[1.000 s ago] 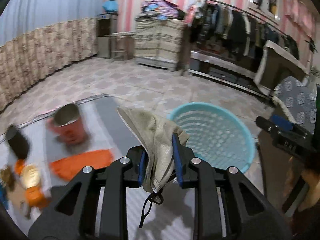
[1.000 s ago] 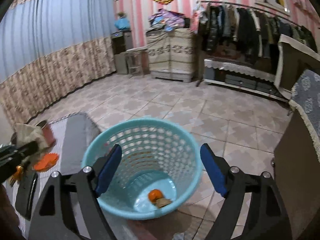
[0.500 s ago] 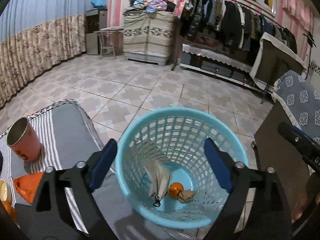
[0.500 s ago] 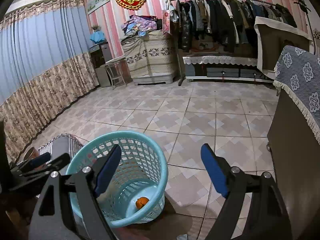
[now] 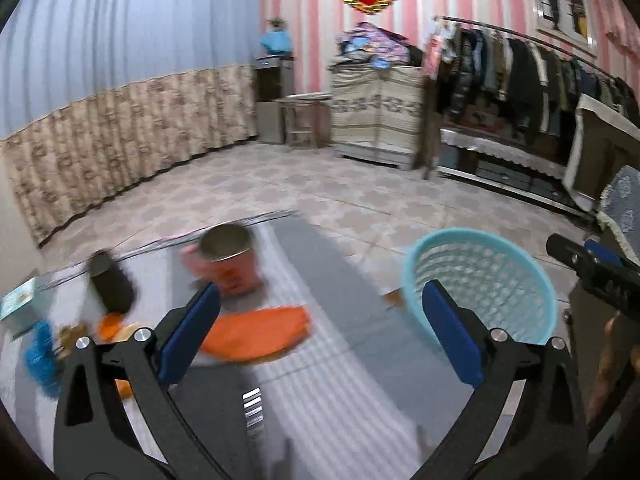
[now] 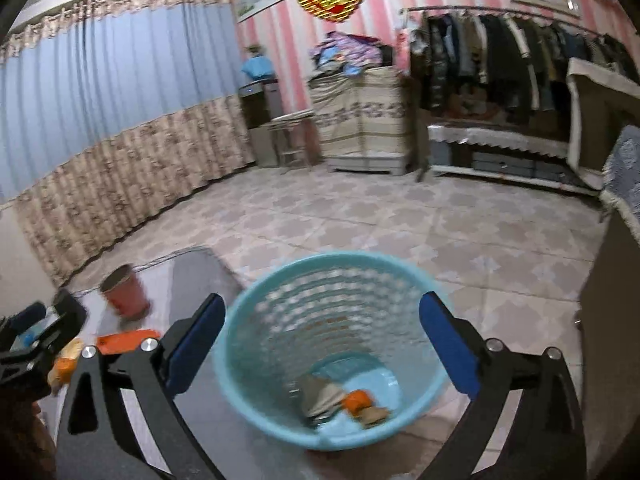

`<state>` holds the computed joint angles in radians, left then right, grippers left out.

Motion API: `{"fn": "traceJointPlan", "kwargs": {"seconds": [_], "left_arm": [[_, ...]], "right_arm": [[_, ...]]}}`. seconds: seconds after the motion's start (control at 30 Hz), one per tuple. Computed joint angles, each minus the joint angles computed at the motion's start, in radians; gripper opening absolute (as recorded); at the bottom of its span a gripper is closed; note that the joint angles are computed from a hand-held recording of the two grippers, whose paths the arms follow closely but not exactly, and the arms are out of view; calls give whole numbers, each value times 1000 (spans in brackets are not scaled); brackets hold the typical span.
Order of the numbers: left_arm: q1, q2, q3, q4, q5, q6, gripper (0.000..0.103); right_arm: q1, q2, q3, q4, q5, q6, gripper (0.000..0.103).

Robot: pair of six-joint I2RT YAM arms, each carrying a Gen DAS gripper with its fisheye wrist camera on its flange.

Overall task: Collect trash
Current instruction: 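Return the left tool to the table and grasp the blue plastic bag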

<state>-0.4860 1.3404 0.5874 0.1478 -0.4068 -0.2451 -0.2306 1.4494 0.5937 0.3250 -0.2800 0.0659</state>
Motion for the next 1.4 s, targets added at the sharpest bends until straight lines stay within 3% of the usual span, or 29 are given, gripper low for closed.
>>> {"fn": "traceJointPlan", "kwargs": {"seconds": [0.13, 0.3, 0.47, 0.6, 0.87, 1.0, 1.2, 1.3, 1.4], "left_arm": [[151, -228, -146, -104, 62, 30, 98], [475, -430, -301, -176, 200, 168, 98], [935, -361, -322, -121, 489, 329, 97], [1124, -184, -263, -24, 591, 407, 97], [1199, 149, -100, 96, 622, 467, 88], [1187, 277, -7, 88, 616, 462, 71], [1216, 323, 9, 113, 666, 484, 35], [1231, 287, -32, 142, 687, 495, 28], [1260, 227, -81, 183, 708, 492, 28]], "right_arm": [[133, -9, -47, 10, 35, 54, 96], [300, 3, -97, 44, 121, 96, 96], [453, 23, -109, 64, 239, 105, 96], [549, 59, -94, 65, 316, 104, 96], [625, 118, -47, 36, 394, 96, 96], [645, 145, -24, 21, 405, 95, 96], [703, 175, -6, 7, 455, 87, 96], [732, 176, 3, -8, 458, 82, 96], [773, 169, 11, -21, 472, 83, 96]]}}
